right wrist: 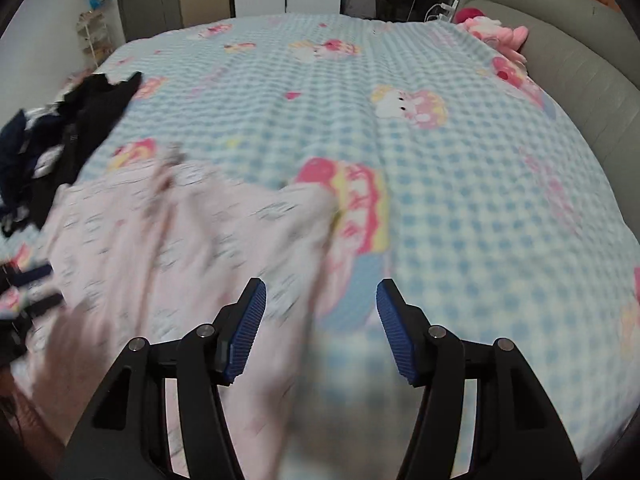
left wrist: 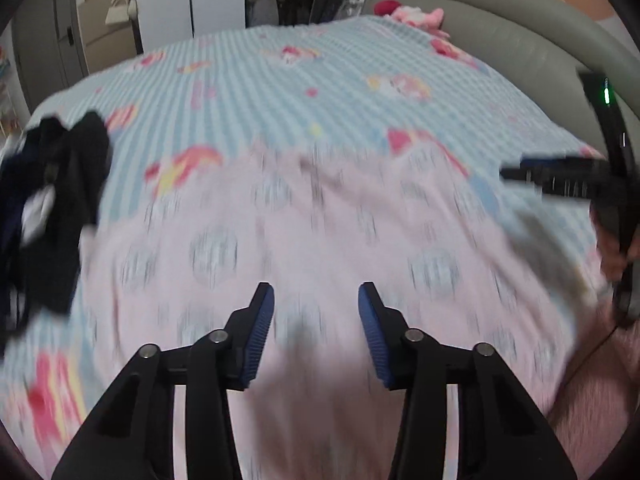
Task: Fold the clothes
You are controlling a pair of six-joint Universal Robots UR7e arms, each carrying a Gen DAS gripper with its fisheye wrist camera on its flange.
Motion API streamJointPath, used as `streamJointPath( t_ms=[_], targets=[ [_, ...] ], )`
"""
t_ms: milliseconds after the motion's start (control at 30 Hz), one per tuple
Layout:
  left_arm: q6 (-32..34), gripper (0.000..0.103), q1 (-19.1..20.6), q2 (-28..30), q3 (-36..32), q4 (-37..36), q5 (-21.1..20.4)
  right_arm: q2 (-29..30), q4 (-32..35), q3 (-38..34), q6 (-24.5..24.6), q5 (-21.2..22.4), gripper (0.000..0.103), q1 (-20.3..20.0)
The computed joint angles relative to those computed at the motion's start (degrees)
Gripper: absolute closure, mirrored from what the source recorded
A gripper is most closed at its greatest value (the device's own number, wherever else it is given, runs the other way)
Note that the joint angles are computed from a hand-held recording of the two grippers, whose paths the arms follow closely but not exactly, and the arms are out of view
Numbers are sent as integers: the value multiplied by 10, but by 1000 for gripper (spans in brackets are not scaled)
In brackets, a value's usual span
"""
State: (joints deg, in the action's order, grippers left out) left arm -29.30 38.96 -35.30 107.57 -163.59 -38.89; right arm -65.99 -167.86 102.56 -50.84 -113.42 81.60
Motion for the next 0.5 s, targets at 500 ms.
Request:
streamJointPath(
  t_ms=[500],
  targets=[
    [114,67,134,127,-242,4,-83,89,232,-145,96,161,55,-75]
  ],
)
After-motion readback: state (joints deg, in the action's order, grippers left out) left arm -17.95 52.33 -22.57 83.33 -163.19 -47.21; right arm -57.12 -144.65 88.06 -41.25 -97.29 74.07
